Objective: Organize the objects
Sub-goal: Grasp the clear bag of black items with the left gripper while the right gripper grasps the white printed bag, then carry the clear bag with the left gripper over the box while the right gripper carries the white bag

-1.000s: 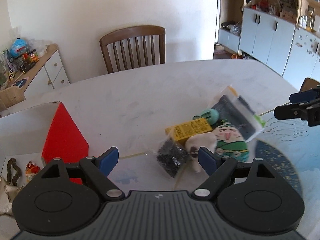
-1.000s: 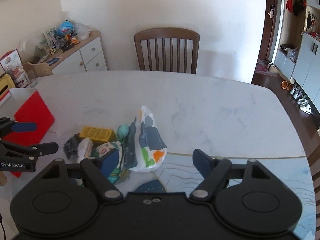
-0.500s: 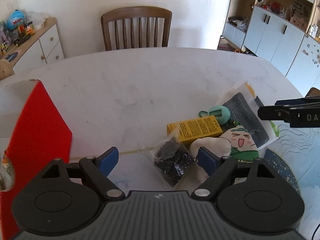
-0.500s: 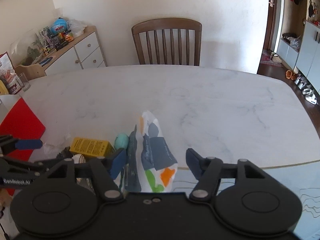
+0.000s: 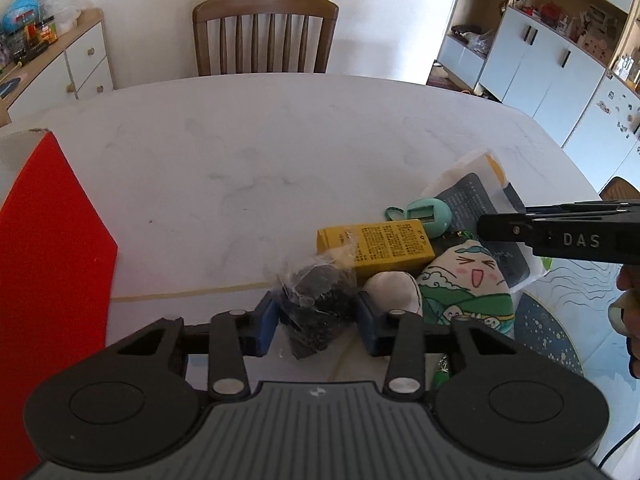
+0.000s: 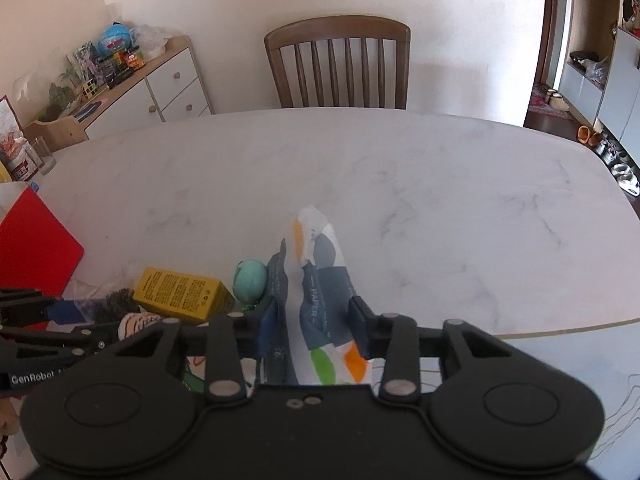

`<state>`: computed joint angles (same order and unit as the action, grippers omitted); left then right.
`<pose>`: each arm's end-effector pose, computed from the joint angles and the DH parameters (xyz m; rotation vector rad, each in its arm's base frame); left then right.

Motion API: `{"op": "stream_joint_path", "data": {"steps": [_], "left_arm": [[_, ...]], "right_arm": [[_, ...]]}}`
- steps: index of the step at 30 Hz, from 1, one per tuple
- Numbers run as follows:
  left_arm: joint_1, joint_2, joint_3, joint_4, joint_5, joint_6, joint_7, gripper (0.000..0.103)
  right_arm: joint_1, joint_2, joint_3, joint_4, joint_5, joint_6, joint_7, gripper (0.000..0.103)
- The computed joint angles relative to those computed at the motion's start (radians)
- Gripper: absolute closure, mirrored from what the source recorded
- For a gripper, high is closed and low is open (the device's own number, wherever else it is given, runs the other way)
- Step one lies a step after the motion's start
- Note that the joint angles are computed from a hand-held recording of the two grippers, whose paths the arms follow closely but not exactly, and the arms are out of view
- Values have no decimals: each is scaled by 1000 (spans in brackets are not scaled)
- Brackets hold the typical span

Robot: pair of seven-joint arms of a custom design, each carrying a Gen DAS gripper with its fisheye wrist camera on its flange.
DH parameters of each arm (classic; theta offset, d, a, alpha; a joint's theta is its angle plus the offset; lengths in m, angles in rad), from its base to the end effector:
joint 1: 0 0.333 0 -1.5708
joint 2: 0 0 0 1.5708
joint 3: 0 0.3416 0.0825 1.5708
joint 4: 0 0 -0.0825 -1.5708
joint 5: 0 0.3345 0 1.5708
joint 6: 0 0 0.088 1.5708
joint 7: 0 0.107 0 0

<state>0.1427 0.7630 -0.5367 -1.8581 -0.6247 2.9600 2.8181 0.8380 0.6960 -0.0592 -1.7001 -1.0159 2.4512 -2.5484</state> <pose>0.6287 -0.1639 0.2361 -1.0380 2.6901 -0.9438 0.4684 0.4704 0.2512 -1.2419 2.2754 -0.6824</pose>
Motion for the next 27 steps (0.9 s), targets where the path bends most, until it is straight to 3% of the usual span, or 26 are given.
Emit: {"op": "stream_joint_path", "data": {"steps": [7, 13, 19, 27], "left_arm": [[6, -6, -8, -3, -4, 3, 6, 73], [44, -24, -48, -30, -25, 21, 42, 74], [62, -61, -55, -41, -57, 3, 48, 75], [135, -141, -112, -103, -185, -38, 178, 75]], "right_arm": [[8, -1, 0, 7, 7, -21, -3, 84], [24, -23, 2, -10, -11, -60, 23, 93], [40, -64, 21, -39, -48, -111, 69, 93], [55, -119, 66, -58, -74, -180, 110, 93]]}}
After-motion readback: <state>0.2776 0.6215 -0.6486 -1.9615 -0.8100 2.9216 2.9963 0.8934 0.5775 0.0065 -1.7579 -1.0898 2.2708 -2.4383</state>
